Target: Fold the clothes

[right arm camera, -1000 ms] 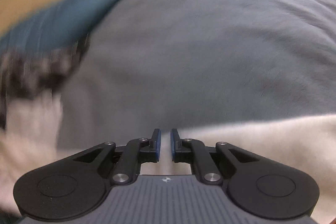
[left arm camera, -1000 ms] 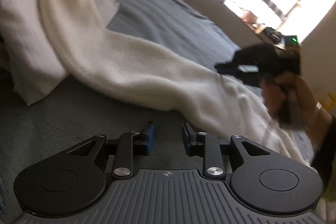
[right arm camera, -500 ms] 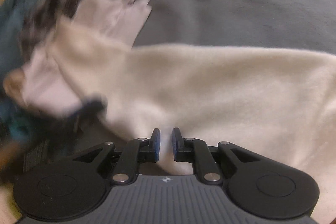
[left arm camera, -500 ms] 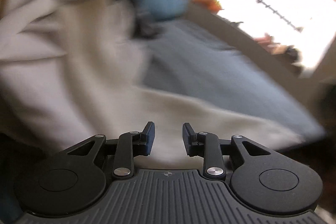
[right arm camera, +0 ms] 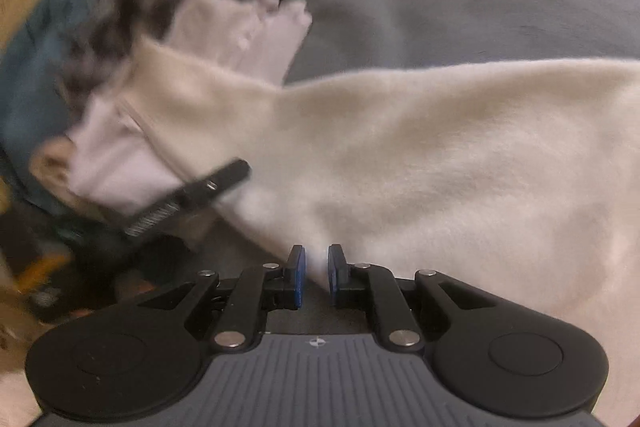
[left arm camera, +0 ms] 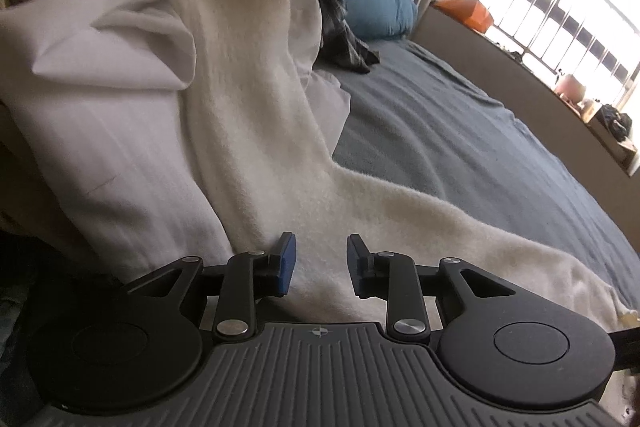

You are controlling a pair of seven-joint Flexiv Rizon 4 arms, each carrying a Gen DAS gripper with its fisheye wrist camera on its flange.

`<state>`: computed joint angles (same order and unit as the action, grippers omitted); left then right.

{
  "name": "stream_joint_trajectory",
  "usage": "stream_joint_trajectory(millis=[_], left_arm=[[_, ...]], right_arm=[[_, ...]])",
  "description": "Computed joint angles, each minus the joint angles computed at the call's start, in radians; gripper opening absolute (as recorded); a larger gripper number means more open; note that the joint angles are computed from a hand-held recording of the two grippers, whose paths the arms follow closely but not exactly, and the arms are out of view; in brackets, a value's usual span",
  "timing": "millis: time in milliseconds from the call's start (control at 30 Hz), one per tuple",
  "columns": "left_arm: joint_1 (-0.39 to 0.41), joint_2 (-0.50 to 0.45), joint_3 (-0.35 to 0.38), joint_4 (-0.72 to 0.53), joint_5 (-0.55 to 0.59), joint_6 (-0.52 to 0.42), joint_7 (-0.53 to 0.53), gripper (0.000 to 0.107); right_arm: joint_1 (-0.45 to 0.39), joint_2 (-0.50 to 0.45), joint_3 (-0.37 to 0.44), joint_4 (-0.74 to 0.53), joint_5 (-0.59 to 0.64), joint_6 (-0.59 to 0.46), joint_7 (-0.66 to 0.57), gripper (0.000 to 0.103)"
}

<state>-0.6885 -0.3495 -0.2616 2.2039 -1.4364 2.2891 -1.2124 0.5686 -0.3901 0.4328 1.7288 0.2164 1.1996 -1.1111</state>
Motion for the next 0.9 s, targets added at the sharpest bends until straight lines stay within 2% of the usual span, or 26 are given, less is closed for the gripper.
stream_joint_trajectory(millis=[167, 233, 300, 400, 500, 533, 633, 700, 767, 900], left_arm=[[-0.018, -0.013, -0.026, -0.054, -0.061, 0.049, 0.113, 0.029], [-0.024, -0.009, -0.034, -0.062, -0.026, 0.046, 0.137, 0.029], [-0.032, -0.004, -0.032, -0.057, 0.058, 0.022, 0.132, 0.030], [-0.039, 0.004, -0.025, -0.048, 0.238, -0.070, 0.084, 0.031], [0.020, 0.009, -0.059, -0.036, 0.495, -0.224, -0.022, 0.031], [0.054, 0.004, -0.086, -0.037, 0.578, -0.263, -0.054, 0.031], [0.088, -0.029, -0.133, -0.057, 0.724, -0.328, -0.084, 0.031], [0.051, -0.060, -0.103, -0.072, 0.756, -0.327, -0.084, 0.031], [-0.035, -0.080, -0.015, -0.087, 0.727, -0.340, -0.056, 0.031], [-0.038, -0.097, 0.015, -0.067, 0.837, -0.290, -0.100, 0.032]], right_arm=[[0.000, 0.175, -0.038, 0.190, -0.013, 0.110, 0.100, 0.012], [0.020, 0.267, -0.100, 0.321, -0.115, 0.175, 0.241, 0.012], [0.026, 0.348, -0.181, 0.465, -0.351, 0.240, 0.497, 0.012], [-0.087, 0.445, -0.214, 0.617, -0.708, 0.257, 0.857, 0.012], [-0.176, 0.506, -0.178, 0.667, -0.797, 0.160, 0.958, 0.013], [-0.193, 0.510, -0.170, 0.671, -0.807, 0.141, 0.957, 0.013], [-0.226, 0.488, -0.161, 0.662, -0.862, 0.118, 0.930, 0.013], [-0.255, 0.443, -0.172, 0.639, -1.013, 0.104, 0.990, 0.012], [-0.271, 0.393, -0.208, 0.614, -1.123, 0.109, 1.045, 0.012], [-0.287, 0.283, -0.309, 0.550, -1.300, 0.143, 1.185, 0.008]])
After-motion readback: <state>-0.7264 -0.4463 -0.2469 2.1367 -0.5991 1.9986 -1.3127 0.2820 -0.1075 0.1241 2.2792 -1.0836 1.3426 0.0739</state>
